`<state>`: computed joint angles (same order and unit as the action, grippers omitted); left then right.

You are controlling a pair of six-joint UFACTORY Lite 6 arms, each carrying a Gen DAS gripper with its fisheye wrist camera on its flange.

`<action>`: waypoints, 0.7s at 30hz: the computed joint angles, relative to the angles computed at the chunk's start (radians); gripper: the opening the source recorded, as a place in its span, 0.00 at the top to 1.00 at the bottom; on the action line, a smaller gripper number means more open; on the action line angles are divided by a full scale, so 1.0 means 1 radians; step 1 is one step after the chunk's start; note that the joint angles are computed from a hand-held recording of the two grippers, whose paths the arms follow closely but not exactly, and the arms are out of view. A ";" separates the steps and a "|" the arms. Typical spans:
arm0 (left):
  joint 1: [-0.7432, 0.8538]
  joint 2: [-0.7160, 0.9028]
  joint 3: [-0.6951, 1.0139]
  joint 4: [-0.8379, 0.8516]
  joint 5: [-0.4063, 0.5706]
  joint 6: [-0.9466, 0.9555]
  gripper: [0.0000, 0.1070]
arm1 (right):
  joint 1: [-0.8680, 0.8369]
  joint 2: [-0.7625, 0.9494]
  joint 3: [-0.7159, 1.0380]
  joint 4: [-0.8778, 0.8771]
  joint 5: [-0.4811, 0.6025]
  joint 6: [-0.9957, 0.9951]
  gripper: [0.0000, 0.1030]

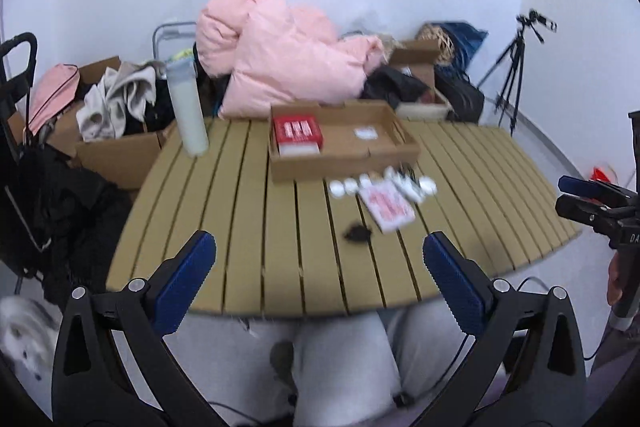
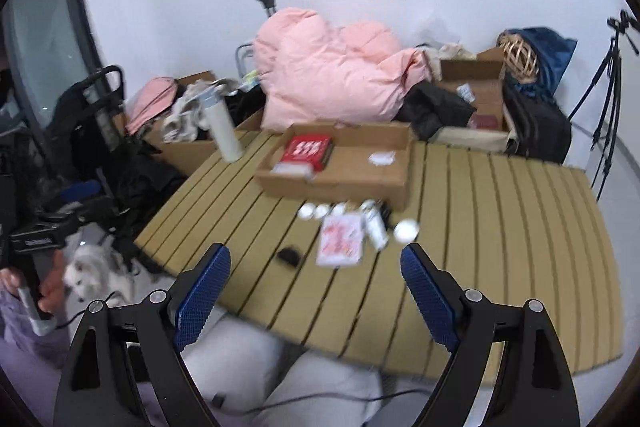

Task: Organize objects
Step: 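Withdraw both tools and move them toward the remaining items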

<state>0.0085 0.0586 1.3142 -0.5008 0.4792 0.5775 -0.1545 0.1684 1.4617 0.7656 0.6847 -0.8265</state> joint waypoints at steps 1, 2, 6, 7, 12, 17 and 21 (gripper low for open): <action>-0.019 -0.023 -0.051 0.034 -0.018 -0.032 0.04 | 0.007 -0.049 -0.082 0.002 -0.021 -0.015 0.13; -0.039 -0.036 -0.089 0.079 -0.025 -0.076 0.04 | 0.018 -0.093 -0.162 -0.017 -0.046 -0.012 0.13; -0.099 -0.032 -0.139 0.247 -0.037 -0.231 0.04 | 0.041 -0.152 -0.297 -0.099 -0.097 0.037 0.13; -0.107 -0.040 -0.149 0.281 -0.051 -0.266 0.04 | 0.052 -0.151 -0.299 -0.142 -0.116 0.076 0.13; -0.095 -0.042 -0.148 0.281 -0.080 -0.275 0.04 | 0.043 -0.172 -0.306 -0.099 -0.125 0.043 0.13; -0.087 0.033 -0.107 0.268 -0.071 -0.262 0.04 | 0.013 -0.120 -0.298 -0.029 -0.133 0.017 0.13; -0.095 0.176 -0.009 0.154 -0.054 -0.166 0.04 | 0.003 -0.035 -0.262 0.034 -0.149 -0.015 0.13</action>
<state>-0.0869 0.2346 1.3053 -0.3471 0.4248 0.4112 -0.1518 0.1332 1.1996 0.7996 0.5355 -0.8418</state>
